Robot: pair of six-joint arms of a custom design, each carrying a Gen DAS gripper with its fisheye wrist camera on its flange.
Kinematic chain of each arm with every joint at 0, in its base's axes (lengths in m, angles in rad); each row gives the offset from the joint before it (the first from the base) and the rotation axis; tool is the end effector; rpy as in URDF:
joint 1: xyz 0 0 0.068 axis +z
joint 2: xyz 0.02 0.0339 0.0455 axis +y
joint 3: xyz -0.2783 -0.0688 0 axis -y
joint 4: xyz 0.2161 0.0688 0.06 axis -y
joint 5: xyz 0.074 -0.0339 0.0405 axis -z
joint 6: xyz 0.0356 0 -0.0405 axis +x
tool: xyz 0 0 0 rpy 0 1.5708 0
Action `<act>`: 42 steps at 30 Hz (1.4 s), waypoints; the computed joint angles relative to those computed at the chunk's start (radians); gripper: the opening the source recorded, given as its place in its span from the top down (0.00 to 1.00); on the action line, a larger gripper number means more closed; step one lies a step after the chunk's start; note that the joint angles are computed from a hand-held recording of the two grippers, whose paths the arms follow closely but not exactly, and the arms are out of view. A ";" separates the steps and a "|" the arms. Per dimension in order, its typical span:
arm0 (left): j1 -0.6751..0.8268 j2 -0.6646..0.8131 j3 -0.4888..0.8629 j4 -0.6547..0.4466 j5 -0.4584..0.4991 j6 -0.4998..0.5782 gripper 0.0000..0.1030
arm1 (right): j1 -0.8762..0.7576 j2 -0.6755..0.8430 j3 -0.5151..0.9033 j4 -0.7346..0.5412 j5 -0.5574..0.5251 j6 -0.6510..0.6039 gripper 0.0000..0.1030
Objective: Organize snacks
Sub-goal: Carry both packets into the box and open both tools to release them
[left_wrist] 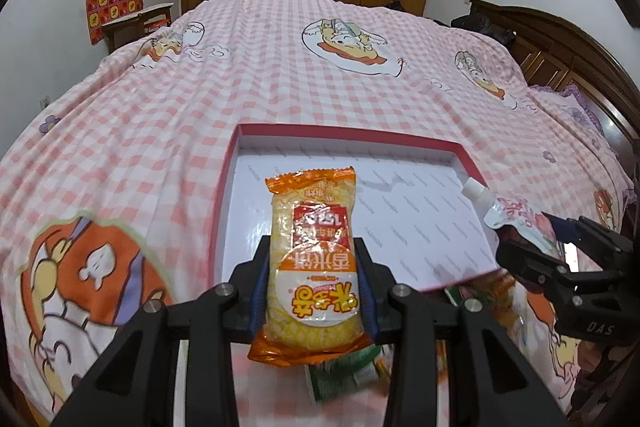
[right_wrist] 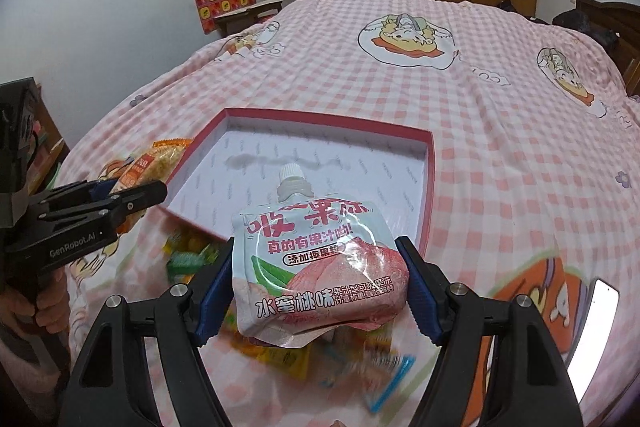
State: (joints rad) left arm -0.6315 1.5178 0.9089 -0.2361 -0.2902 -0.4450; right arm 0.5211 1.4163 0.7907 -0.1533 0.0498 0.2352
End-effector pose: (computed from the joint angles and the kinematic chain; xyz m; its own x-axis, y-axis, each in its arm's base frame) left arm 0.2390 -0.1622 0.2362 -0.7224 0.0174 -0.6912 0.1123 0.9894 -0.0925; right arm 0.2311 0.1306 0.2336 -0.7012 -0.1341 -0.7002 -0.3117 0.9410 0.1318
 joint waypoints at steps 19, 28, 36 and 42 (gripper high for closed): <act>0.090 0.341 0.276 -0.007 0.039 0.068 0.62 | -0.115 0.355 0.243 0.077 -0.079 -0.001 0.26; 0.106 0.429 0.346 -0.020 0.030 0.084 0.62 | -0.139 0.468 0.335 0.069 -0.066 -0.022 0.26; 0.099 0.440 0.352 -0.017 0.009 0.095 0.62 | -0.127 0.520 0.372 0.059 -0.030 -0.043 0.26; 0.100 0.444 0.364 -0.036 0.017 0.092 0.62 | -0.127 0.538 0.395 0.035 -0.014 -0.054 0.26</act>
